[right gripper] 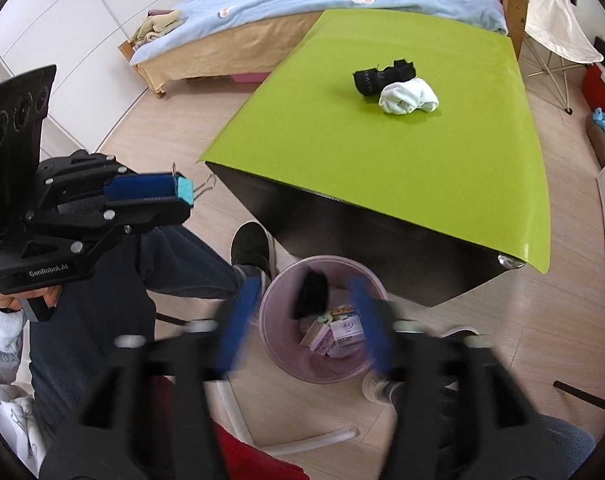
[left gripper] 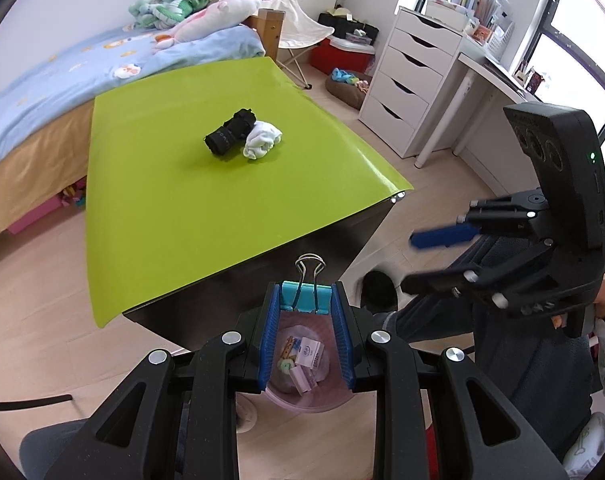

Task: Collect trash
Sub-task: 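Carry the hair tie and binder clip over the wastebasket and open both grippers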

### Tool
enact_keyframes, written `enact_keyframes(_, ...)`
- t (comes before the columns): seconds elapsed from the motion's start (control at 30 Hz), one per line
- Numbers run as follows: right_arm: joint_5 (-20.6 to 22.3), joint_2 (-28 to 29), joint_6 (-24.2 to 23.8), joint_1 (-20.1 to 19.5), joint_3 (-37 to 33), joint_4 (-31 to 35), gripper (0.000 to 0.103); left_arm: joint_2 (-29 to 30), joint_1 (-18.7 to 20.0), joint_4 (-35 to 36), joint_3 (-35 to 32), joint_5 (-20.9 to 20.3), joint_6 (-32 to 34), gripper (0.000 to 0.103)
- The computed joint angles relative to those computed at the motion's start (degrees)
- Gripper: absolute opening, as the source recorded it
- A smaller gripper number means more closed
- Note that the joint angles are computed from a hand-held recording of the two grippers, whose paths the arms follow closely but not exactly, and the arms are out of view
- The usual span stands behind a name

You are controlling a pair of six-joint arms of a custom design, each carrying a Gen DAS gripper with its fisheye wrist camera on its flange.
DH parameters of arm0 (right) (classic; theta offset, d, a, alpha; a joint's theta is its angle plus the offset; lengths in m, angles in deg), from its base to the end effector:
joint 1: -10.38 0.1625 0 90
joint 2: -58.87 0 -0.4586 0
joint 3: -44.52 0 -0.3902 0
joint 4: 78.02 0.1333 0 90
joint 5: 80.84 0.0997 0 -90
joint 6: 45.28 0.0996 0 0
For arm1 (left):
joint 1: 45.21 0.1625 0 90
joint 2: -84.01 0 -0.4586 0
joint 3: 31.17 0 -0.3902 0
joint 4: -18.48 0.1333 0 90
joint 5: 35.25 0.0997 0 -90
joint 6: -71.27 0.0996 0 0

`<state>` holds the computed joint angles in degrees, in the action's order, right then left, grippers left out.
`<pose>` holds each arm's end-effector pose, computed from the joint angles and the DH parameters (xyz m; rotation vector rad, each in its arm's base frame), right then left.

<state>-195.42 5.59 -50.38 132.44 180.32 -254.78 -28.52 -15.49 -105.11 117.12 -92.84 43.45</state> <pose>0.3067 -0.3166 0.0603 0.8495 -2.5964 0.2371 -0.1136 -0.2798 0.2703 0.7589 2.5547 -0.5022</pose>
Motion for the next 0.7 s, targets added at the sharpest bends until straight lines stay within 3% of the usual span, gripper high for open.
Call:
enact_keyframes(0.07, -0.23, -0.22, 0.06, 0.14, 0.10, -0.47, 0.084, 0.12, 0.06, 0.00, 0.02, -0.24, 0.09, 0.026)
enact_keyframes(0.13, -0.75, -0.47, 0.48, 0.23, 0.23, -0.93, 0.092, 0.16, -0.02, 0.08, 0.07, -0.59, 0.16, 0.026)
enact_keyframes(0.5, -4.69, -1.69, 3.26, 0.16, 1.71, -2.33, 0.096, 1.81, -0.94, -1.17, 0.89, -3.28, 0.60, 0.026)
enact_keyframes(0.7, -4.71, -3.12, 3.53, -0.11, 2.48, -2.79, 0.096, 3.01, -0.84, -2.21, 0.76, -4.48, 1.33, 0.026)
